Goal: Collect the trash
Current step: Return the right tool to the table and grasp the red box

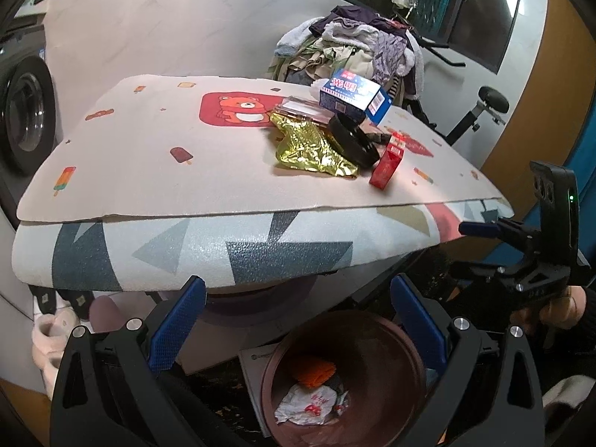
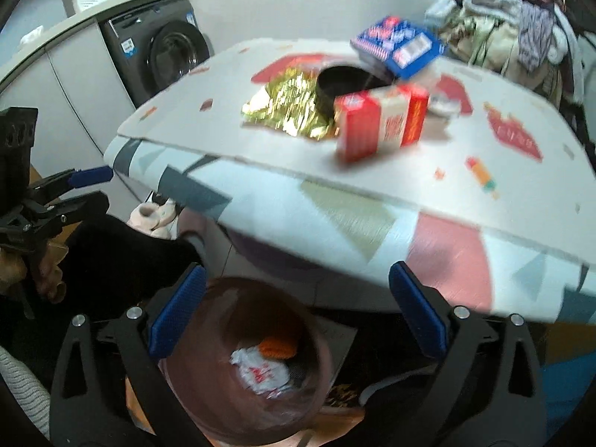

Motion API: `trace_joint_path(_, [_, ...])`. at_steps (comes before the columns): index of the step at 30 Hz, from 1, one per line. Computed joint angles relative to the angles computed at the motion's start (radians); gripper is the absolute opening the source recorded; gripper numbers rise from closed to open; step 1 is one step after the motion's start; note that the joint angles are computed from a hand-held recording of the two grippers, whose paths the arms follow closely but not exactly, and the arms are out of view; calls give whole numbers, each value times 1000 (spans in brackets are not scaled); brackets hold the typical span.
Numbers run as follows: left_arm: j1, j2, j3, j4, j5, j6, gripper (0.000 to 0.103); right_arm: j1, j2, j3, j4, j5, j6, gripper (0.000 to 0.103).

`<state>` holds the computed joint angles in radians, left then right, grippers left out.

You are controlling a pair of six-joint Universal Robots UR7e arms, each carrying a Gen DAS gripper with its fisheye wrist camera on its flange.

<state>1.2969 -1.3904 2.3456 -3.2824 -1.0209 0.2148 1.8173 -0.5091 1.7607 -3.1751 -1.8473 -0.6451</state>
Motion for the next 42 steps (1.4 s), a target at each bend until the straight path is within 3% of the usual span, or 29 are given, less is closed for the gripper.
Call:
trace_joint_path(5, [18,-1,-36,44,-33,-38,97,11,28,-88,-46,-34,-129,97])
trace_joint_path(8, [20,1,-55,63,-43,-42,97,5,50,-165,-50,-20,-155,97])
trace_joint_path(13, [22,17,-84,72,-39,-29,97,-4,95,-299,28,18,-181,97])
trace_joint_path(20, [41,37,-125,100,-57,-36,97,-12,167,-477,238,49,-217,97])
trace_joint_path(27, [67,59,-158,133,-83,-51,97,-18,218,-567,329,23,-219,97])
trace_joint_path(30, [70,65,-167,137,-92,-44,97,-28,211,-565,364,58,-210,96])
trace_joint_path(32, [72,69,-175,138,-97,-46,92,-31,203,-549,348,78,-210,89])
trace_joint_path(37, [99,82,-232,205,-142,-110,64,-33,170,-488,272,133,-190,89])
trace_joint_path(42, [123,117,-317,261,-211,-145,56,-35,125,-409,155,196,-116,89])
